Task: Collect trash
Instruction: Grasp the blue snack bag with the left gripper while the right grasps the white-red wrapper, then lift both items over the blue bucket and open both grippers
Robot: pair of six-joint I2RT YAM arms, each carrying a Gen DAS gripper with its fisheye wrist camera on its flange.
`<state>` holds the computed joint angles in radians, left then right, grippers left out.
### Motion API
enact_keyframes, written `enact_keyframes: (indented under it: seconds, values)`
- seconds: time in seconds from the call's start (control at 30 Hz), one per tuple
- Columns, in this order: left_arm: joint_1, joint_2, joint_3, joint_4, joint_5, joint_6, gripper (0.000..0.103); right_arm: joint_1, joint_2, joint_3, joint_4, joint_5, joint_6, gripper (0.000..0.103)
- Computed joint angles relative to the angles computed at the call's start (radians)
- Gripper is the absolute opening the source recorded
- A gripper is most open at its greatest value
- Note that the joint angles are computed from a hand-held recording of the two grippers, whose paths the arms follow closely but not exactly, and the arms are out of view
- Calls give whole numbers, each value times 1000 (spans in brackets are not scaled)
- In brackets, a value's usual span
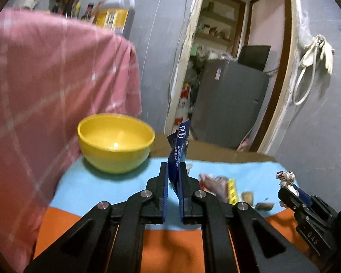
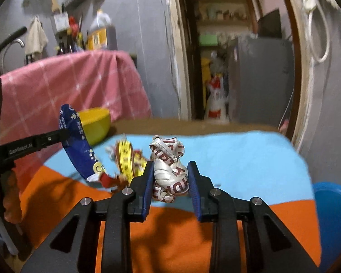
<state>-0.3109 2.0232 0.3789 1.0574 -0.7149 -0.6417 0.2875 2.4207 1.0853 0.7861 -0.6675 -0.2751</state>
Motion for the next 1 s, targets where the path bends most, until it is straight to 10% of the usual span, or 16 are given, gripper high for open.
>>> enact_keyframes:
  seconds: [0.43, 0.8, 1.0]
  values:
    - [-193, -95, 127, 18, -130, 166, 5, -108, -7, -158, 532, -21, 225, 27]
    - [-246, 82, 492, -142, 23, 232, 5, -288, 35, -121, 545, -11, 288, 27]
    - [-263, 230, 757, -323, 111, 154, 5, -386, 77, 3, 345, 35, 297, 27]
